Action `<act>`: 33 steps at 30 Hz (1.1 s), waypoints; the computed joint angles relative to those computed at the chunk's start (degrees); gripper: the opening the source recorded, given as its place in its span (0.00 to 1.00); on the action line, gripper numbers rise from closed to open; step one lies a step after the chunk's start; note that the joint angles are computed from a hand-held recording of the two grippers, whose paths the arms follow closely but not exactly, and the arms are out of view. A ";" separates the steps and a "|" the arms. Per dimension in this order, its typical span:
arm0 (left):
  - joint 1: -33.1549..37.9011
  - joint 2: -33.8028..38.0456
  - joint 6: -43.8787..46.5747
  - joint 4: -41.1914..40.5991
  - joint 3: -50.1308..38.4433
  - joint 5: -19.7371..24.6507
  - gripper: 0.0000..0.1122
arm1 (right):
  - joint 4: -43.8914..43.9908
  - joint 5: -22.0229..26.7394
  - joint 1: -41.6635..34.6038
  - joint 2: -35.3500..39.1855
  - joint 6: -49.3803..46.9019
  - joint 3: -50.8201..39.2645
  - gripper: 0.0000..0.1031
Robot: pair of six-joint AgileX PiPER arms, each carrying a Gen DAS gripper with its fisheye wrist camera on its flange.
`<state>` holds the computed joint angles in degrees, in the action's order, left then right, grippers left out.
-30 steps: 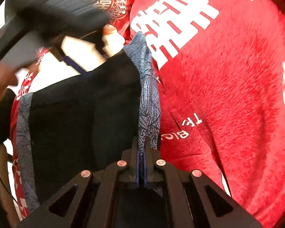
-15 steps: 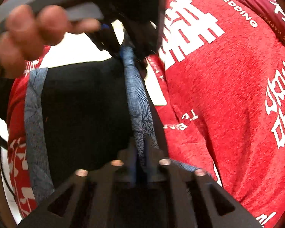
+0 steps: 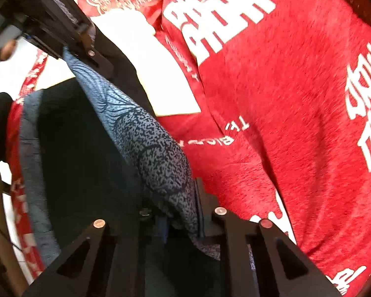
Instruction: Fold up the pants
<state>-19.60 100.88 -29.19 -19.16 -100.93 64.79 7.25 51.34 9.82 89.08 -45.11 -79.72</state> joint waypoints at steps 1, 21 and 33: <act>0.05 -2.31 1.05 -0.35 3.17 -1.11 0.13 | -0.79 -0.64 1.03 -3.10 0.71 2.45 0.17; 1.29 -22.25 5.68 5.06 37.98 -6.89 0.45 | -45.67 2.15 43.10 -21.63 67.19 34.92 0.51; -5.06 -22.46 3.25 12.01 29.45 -7.50 0.53 | -19.46 -6.08 24.02 -24.94 58.92 24.83 0.79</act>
<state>-24.66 78.42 -25.94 -7.15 -71.47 57.29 -12.20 45.26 33.85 64.15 13.81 -54.89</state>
